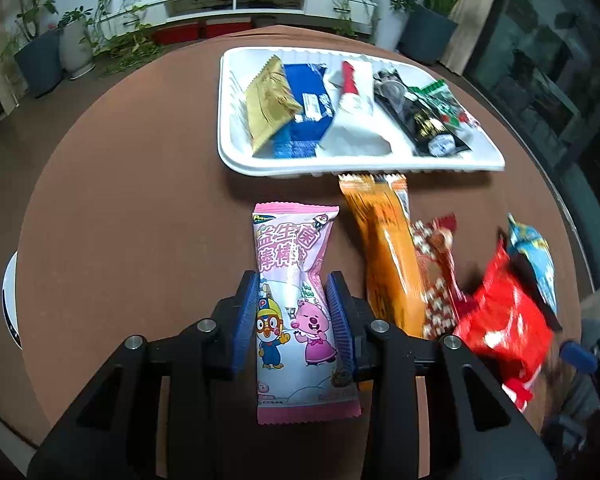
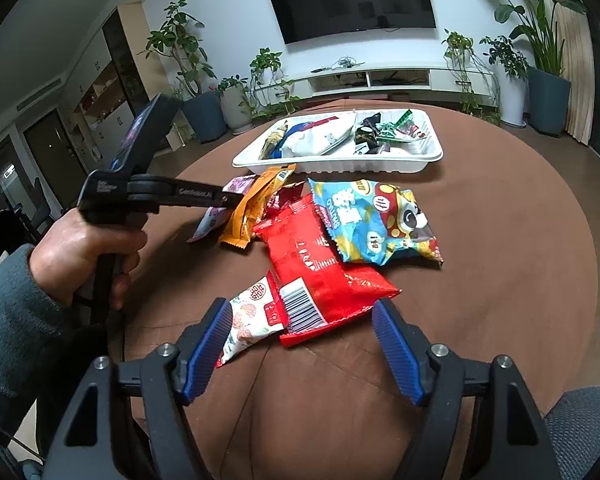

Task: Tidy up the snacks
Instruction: 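Hold the pink bar with the left gripper while the right gripper grasps the red chip bag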

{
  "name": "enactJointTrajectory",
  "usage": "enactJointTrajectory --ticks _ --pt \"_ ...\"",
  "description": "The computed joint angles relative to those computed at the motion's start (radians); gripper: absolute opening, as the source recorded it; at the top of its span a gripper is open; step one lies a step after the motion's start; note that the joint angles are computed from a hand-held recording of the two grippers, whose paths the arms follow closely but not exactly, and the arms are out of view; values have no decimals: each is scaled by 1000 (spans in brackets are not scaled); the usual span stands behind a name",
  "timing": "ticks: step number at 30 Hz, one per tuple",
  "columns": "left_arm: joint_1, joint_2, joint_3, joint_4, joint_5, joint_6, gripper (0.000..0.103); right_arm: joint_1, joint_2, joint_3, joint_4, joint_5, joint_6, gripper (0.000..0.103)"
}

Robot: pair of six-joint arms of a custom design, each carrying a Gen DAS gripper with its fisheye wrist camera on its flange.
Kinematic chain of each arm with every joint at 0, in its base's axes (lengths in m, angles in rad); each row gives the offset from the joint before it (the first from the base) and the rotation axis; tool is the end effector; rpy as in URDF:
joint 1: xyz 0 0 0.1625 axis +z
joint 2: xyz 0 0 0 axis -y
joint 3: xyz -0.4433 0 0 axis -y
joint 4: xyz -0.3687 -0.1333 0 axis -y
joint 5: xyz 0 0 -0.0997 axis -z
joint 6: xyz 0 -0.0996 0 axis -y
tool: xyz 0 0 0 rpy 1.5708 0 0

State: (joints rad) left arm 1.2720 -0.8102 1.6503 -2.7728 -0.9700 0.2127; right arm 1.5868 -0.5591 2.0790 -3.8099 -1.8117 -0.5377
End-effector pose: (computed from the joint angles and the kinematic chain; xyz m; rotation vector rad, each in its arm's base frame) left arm -0.0172 -0.6999 0.1675 0.4983 2.4693 -0.4932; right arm 0.1181 -0.5315 0.0223 0.5967 -2.5327 0.8630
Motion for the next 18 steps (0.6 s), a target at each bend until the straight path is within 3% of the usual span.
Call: enactJointTrajectory --ticks 6,12,18 --pt "3 -63 87 -15 -30 -2 31 4 -28 -24 83 1 19 68" --pt "6 -118 165 -40 -58 -17 31 22 -51 -89 252 38 22 64" --pt "3 -139 197 -48 -58 -13 31 47 -10 -183 331 -50 -7 64"
